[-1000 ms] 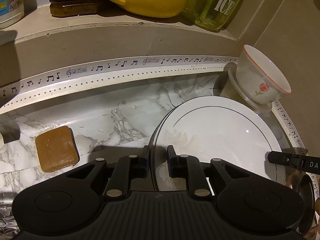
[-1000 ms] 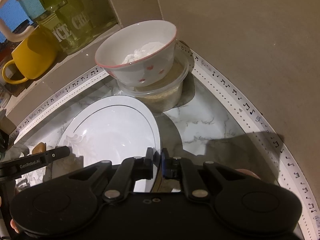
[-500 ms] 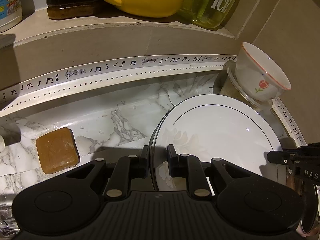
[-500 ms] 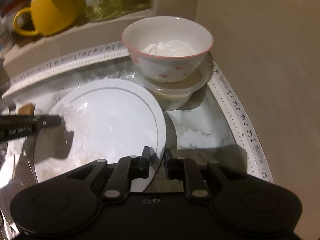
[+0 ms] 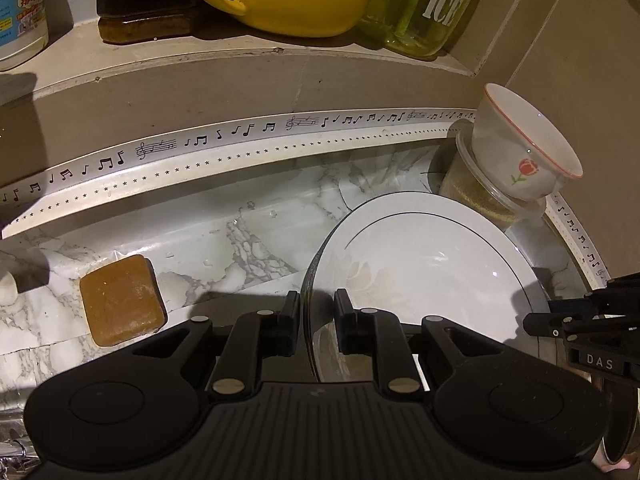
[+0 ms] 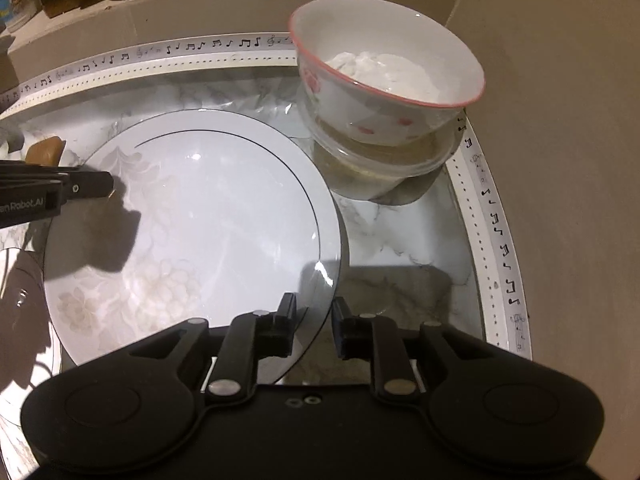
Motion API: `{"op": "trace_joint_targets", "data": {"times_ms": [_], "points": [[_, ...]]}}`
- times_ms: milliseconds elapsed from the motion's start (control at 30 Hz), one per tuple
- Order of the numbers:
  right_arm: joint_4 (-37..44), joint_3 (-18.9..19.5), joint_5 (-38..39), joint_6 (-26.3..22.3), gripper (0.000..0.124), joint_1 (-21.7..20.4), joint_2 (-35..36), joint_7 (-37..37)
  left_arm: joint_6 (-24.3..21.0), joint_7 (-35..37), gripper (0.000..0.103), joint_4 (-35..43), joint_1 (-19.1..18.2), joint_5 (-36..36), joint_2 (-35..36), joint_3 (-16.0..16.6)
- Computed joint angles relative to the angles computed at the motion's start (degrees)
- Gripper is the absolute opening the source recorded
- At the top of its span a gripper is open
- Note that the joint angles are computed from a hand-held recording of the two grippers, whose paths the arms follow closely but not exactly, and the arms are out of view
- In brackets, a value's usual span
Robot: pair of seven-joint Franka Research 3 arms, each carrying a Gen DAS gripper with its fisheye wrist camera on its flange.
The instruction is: Organize plates and bowls
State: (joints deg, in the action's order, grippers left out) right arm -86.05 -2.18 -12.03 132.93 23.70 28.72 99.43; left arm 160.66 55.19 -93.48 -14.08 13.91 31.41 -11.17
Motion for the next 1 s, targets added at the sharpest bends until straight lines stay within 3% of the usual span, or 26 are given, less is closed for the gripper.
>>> {"op": "trace_joint_targets", "data": {"times_ms": [267, 400, 1000], "points": [[0.7, -0.7, -2.5, -0.1, 0.020, 1.1, 0.5, 0.7, -0.7, 0.1, 0.017, -0.1, -0.5, 1.0, -0.6, 0.6], [-1.2, -0.3, -1.1, 2.2, 0.022, 0.3, -0.9, 1.6, -0.9, -0.9, 0.017, -1.0, -1.8, 3.4, -1.8, 2.0], [-13.5, 2.2, 3.4, 11.5, 0.036, -0.4, -10.8, 5.0, -0.4, 3.6, 0.018, -9.4, -0.8, 2.5, -11.3, -1.3]]}}
